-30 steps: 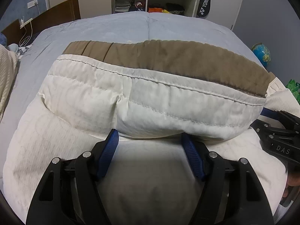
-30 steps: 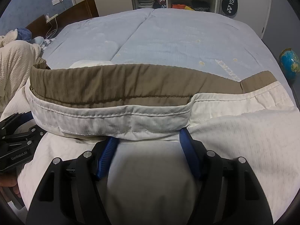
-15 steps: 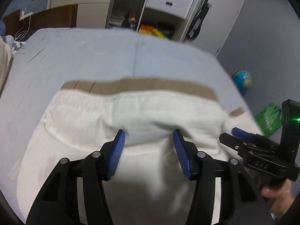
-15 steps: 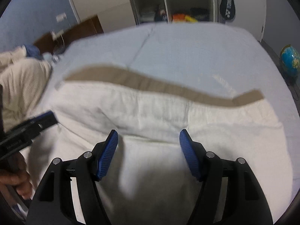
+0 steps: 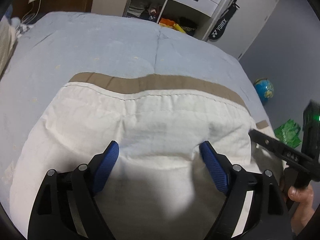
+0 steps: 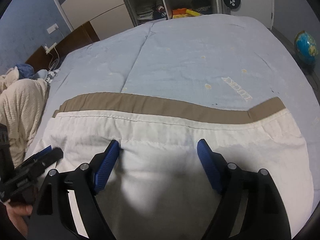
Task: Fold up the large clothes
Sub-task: 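Pull both tools back from the folded jacket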
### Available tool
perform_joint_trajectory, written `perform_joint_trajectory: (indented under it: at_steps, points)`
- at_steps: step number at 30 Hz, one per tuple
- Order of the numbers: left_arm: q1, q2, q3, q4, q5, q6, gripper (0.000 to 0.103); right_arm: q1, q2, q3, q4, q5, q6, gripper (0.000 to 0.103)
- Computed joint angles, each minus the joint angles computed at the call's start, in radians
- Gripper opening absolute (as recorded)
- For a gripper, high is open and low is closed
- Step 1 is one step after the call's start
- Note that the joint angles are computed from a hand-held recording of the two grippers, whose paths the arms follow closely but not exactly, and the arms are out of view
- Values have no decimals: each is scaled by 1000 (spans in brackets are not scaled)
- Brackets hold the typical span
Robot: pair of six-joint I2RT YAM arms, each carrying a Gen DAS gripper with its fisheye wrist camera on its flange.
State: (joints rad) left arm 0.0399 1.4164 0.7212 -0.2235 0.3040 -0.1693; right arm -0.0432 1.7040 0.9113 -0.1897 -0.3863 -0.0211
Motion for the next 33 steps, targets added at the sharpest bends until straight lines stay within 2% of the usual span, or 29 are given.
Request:
perform_joint_trajectory:
  at_steps: [3,5,7,10,12,14,15,19,22,25,28,31,33]
  points:
    - [52,-12,4,-24,35,11,83,-60,-52,-46,-3,-24,-28,77]
    - [100,-26,1,-35,42,45,86,-145,-92,-100,-5,-47,-91,77]
    - [150,-51,-30,-38,-11,74,85,-238,-116,-146,-3,-70,-153,77]
    - [292,-33,-55,-61,59,146,78,-385,-132,-178,-17,-122,-227,77]
    - [354,-55,-72,-82,67,215,77,-463,-141,-192,-38,-136,-268,77]
    - [383,-83,-81,-109,-11,237,86,-535,-162,-215,-67,-155,-329,77]
    - [442,-81,-80,-132,32,252,86,-568,-182,-226,-90,-173,-361,77]
    - [594,-91,-45,-246,108,266,85,-640,-281,-273,-166,-180,-422,77]
    - [669,-169,-34,-356,147,301,85,-711,-347,-289,-260,-207,-482,77]
    - [720,-241,-8,-480,203,312,86,-807,-402,-302,-368,-248,-585,77]
    - [765,-322,10,-613,248,367,89,-892,-449,-306,-496,-288,-692,77]
    - [746,-455,9,-704,218,434,94,-982,-489,-305,-630,-316,-818,78]
    - [732,-566,9,-771,195,487,96,-1037,-513,-307,-700,-329,-892,82]
